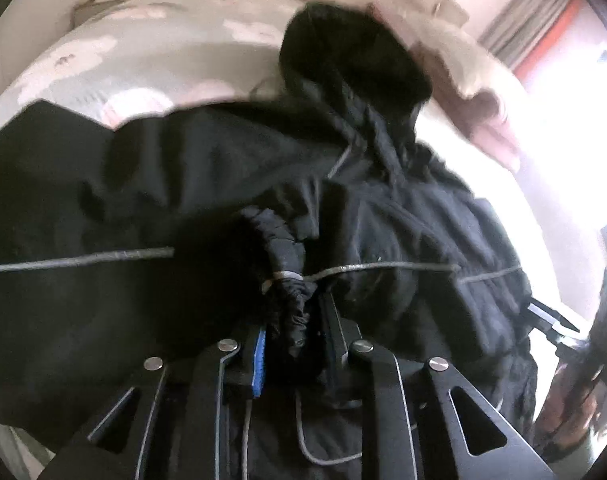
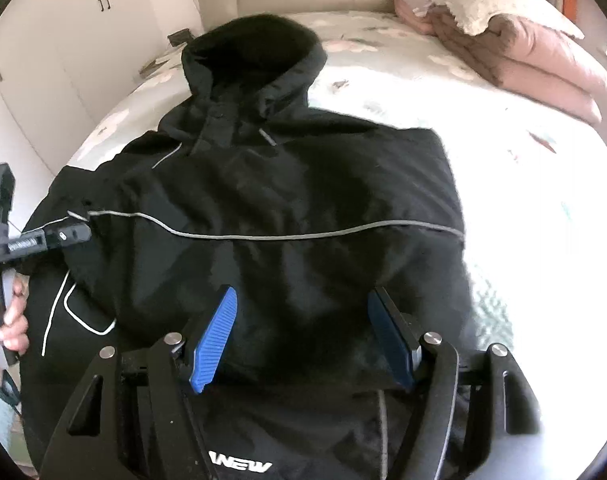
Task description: Fold large clothes
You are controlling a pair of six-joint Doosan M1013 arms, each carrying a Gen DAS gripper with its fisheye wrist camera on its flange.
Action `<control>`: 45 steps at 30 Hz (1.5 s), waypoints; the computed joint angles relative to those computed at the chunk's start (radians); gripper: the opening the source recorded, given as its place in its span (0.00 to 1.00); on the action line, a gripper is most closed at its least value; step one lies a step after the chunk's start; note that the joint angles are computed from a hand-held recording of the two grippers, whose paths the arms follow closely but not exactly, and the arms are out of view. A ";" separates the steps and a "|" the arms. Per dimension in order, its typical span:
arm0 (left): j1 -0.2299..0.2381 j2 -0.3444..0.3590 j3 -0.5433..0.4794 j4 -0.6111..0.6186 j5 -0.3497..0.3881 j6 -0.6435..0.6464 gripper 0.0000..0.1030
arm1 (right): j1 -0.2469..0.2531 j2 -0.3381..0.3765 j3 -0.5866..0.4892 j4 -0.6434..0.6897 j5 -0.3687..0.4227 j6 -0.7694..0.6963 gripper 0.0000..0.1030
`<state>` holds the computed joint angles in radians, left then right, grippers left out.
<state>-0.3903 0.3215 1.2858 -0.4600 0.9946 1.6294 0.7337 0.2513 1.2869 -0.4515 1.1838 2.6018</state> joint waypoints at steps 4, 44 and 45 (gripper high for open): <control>0.043 -0.067 0.057 -0.055 -0.098 0.005 0.20 | 0.010 -0.005 -0.008 -0.052 -0.012 0.001 0.70; -0.071 -0.106 0.147 0.202 -0.171 -0.100 0.78 | 0.078 0.099 -0.003 -0.123 -0.105 0.125 0.78; -0.058 -0.131 0.169 0.181 -0.197 -0.105 0.78 | 0.079 0.100 -0.003 -0.128 -0.101 0.125 0.78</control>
